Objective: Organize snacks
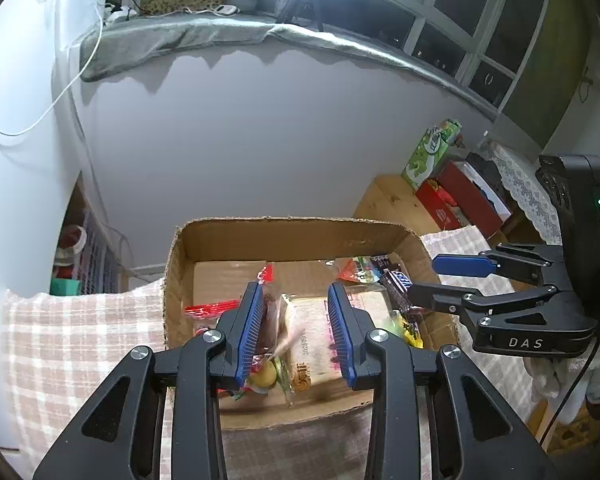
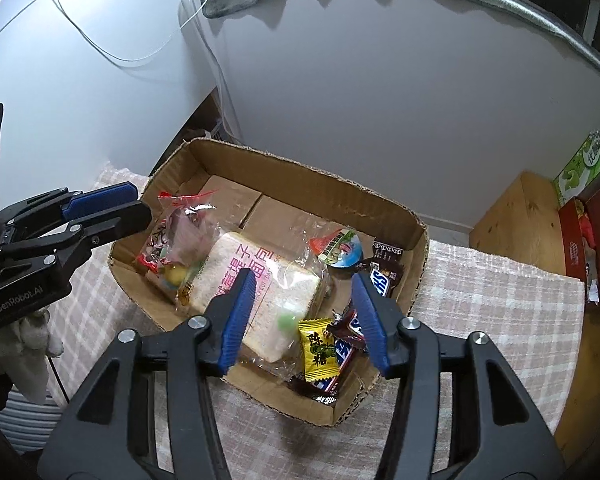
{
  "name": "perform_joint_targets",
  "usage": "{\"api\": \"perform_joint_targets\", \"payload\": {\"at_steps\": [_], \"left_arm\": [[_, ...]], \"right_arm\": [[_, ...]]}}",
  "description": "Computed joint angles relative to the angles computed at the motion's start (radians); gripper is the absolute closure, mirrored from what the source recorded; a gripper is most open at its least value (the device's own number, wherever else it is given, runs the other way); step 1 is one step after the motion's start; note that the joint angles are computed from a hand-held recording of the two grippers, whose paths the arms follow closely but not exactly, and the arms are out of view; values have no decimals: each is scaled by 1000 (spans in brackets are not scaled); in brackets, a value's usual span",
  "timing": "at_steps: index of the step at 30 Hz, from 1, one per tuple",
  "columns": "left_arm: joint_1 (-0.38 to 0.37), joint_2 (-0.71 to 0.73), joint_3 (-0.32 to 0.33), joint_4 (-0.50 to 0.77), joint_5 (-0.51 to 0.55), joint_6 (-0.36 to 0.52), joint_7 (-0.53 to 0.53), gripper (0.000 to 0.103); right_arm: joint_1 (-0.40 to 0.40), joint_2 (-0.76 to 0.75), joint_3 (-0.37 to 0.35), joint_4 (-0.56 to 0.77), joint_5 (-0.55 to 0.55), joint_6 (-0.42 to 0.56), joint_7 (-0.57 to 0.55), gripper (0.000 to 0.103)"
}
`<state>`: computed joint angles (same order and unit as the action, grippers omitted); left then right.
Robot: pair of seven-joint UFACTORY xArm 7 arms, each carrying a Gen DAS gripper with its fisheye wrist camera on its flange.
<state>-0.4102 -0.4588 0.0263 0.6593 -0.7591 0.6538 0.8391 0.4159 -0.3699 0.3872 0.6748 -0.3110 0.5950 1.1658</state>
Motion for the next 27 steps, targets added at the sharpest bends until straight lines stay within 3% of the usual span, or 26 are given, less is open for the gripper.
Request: {"api": "perform_joint_targets", "payload": {"at_steps": [6, 8, 15, 27], "left_arm": [[6, -16, 0, -5, 11, -3, -10, 69], [6, -25, 2, -8, 14, -2, -15, 60], [10, -66, 6, -24, 37, -4, -42, 53], [23, -163, 10, -69, 130, 2, -144, 39]], "right_arm": [[5, -18, 10, 3, 3, 15, 12, 50], [9, -25, 12, 4, 6, 21, 15, 50], [15, -60, 26, 1, 15, 51, 30, 44], [41, -110, 57, 4, 43, 125, 80, 44]]}}
